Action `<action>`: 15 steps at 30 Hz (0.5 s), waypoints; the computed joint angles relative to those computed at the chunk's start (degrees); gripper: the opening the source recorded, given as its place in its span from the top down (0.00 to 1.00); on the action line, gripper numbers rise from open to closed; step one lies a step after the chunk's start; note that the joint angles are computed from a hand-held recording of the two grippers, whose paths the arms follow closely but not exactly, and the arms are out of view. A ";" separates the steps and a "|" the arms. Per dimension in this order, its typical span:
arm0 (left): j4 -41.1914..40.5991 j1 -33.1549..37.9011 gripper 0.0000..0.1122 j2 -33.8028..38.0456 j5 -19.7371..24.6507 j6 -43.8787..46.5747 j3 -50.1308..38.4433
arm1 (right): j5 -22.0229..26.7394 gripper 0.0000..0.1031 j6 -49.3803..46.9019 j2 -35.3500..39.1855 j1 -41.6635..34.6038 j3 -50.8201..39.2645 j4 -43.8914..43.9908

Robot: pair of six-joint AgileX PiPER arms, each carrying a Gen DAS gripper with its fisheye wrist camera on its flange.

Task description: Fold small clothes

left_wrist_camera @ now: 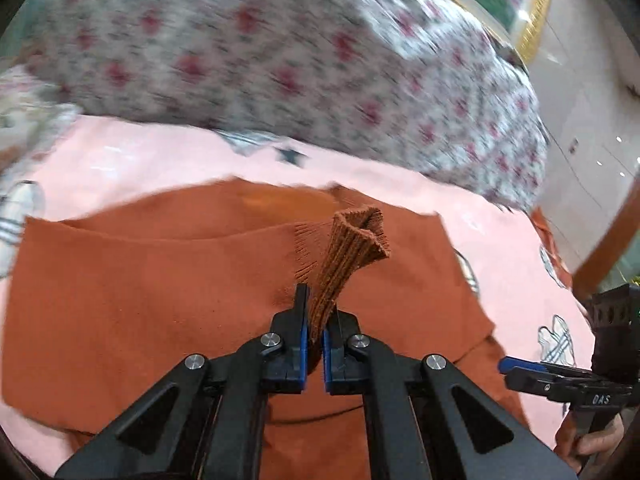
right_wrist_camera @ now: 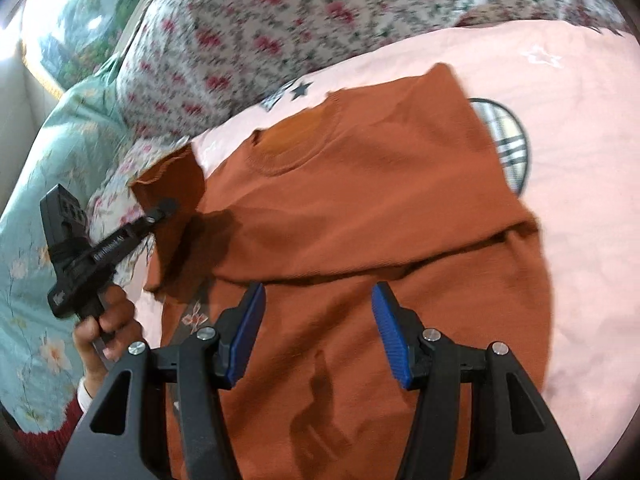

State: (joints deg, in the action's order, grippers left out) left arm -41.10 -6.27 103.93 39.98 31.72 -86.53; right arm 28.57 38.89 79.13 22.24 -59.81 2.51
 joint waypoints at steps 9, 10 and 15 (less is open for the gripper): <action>6.35 -8.87 0.85 13.06 0.92 -6.99 -8.10 | -1.01 0.45 -2.09 1.57 -5.67 -0.20 2.99; 4.87 -8.27 0.80 11.87 0.54 -5.01 -6.03 | -1.39 0.45 -2.76 2.47 -6.02 -0.78 3.91; 3.68 -3.79 0.51 0.88 -4.86 0.69 8.20 | -2.64 0.40 -4.67 7.71 -5.99 -4.77 7.52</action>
State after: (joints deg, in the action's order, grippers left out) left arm -37.42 -10.06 104.81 35.12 32.41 -78.34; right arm 25.93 34.23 86.84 16.25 -64.58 10.03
